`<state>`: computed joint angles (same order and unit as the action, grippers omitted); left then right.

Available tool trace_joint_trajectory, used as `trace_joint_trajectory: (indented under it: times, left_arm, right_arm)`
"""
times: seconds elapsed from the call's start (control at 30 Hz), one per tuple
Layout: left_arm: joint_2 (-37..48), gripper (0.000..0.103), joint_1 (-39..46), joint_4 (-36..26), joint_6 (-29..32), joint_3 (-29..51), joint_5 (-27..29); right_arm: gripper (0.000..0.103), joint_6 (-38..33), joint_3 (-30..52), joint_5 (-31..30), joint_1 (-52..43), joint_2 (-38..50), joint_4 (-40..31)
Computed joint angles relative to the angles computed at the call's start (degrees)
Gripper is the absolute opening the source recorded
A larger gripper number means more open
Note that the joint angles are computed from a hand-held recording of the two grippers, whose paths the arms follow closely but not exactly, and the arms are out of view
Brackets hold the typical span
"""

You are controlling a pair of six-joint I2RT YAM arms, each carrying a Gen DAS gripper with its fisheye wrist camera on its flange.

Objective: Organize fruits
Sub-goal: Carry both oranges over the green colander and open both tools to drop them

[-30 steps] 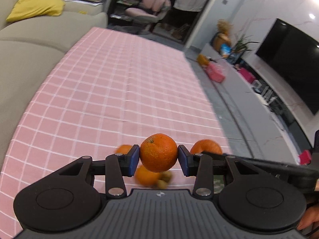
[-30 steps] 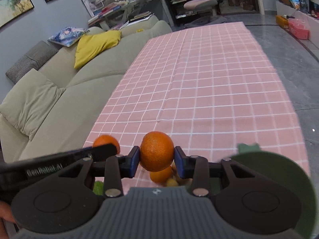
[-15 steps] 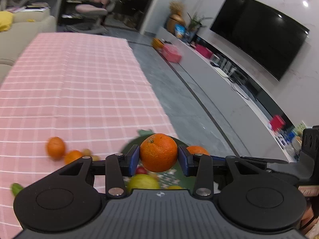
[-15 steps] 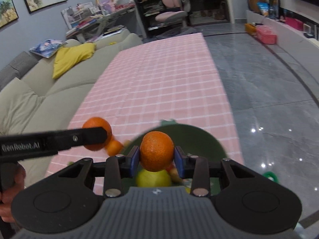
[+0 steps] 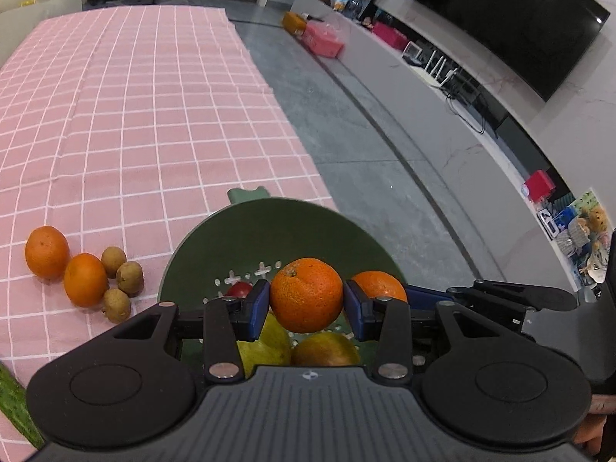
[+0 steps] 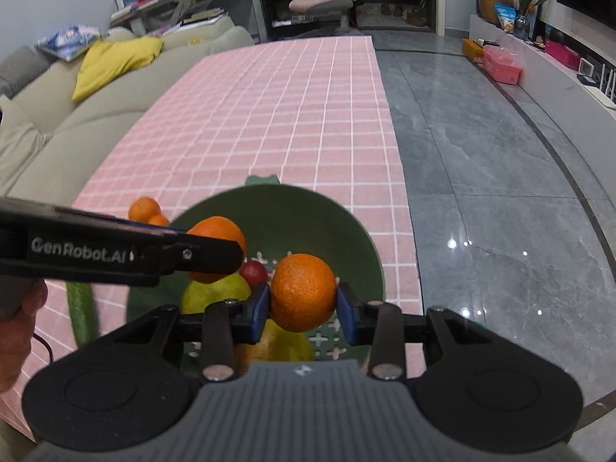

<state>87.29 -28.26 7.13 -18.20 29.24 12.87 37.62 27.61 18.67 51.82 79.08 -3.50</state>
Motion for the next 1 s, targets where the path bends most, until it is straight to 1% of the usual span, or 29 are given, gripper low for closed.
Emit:
trace_joint_trajectory:
  times: [0.1,0.23,0.33,0.5,0.63,0.7,0.77,1.0]
  left_arm:
    - [2.52,0.047,0.42,0.43,0.89,1.22,0.54]
    - [5.62,0.047,-0.63,-0.66,3.38,3.72,-1.92]
    - [7.74,0.047,-0.29,-1.22,3.93,5.39,-0.87]
    - [11.79,0.047,-0.96,-2.30,5.61,8.19,-1.78]
    - [13.85,0.047,-2.07,-3.33,6.30,9.89,-3.33]
    - [14.29,0.047,-2.69,-3.75,6.61,10.36,-4.46]
    - [14.78,0.047,-2.88,-4.54,7.24,11.05,-5.05]
    - [15.69,0.047,-2.75,-4.28,7.25,11.15,-5.19]
  right_arm:
    - [0.034,-1.93,1.01,-0.58,-0.91,3.69,1.63]
    - [0.034,-3.82,1.69,-2.00,-2.39,7.00,4.20]
    - [0.034,-5.99,2.79,-1.74,-2.73,9.31,4.89]
    - [0.034,-9.09,4.25,-1.11,-2.29,12.70,4.97]
    - [0.034,-9.87,5.26,-1.44,-2.35,14.92,5.00]
    - [0.034,-9.92,5.63,-2.05,-2.90,15.73,5.11]
    - [0.034,-10.80,6.27,-1.14,-2.30,16.69,4.97]
    - [0.035,-12.40,6.74,0.36,-1.02,17.58,4.53]
